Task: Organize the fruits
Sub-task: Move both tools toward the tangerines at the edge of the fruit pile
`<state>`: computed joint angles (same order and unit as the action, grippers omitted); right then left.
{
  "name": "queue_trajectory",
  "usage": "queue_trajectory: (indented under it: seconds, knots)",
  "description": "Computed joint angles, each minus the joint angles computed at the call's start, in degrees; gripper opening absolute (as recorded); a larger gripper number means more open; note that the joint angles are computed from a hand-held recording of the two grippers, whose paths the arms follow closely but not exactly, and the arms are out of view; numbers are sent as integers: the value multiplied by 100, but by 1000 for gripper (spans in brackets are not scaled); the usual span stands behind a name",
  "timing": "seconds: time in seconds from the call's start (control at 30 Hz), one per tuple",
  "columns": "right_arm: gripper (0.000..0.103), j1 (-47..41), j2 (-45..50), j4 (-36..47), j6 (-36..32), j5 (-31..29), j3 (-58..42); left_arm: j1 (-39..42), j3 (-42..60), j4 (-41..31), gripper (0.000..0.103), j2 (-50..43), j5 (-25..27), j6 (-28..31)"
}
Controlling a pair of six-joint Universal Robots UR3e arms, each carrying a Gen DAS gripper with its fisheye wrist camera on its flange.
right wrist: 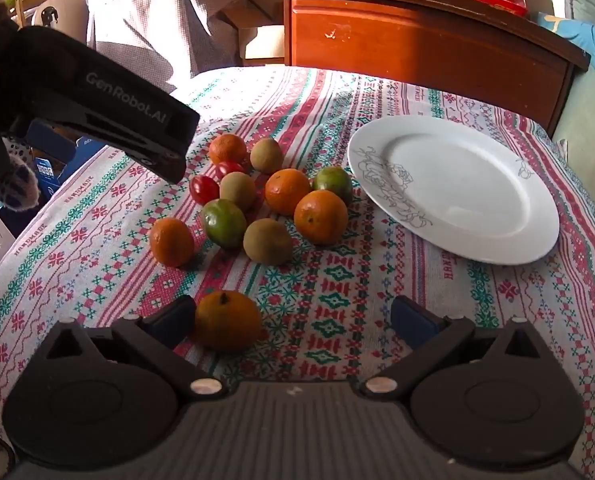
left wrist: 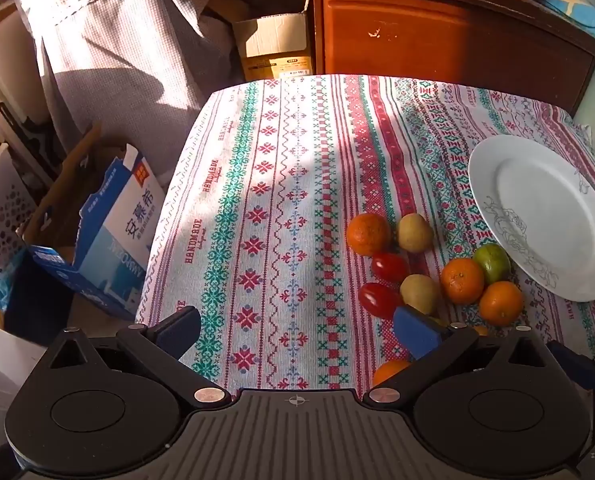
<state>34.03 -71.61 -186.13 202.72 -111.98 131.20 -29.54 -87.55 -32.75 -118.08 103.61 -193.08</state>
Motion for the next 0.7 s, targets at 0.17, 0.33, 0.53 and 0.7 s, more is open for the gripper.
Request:
queue_trajectory:
  seconds: [0.17,0.33,0.53,0.7]
  knots:
    - [102,-537,-865,1758,177,524,-349,58,-242,144,103,219,-126,20]
    - [102,-648,-1569,2498,394,224,-285,93,-499,254,103,439,-122,18]
    - [102,-907,-1774,3368,919,721,-810,124,-721,262,103,689,-90,-1]
    - [102,-909,-1799,3901,1283,601,-1140,185,-825,73,103,853,-169,-74]
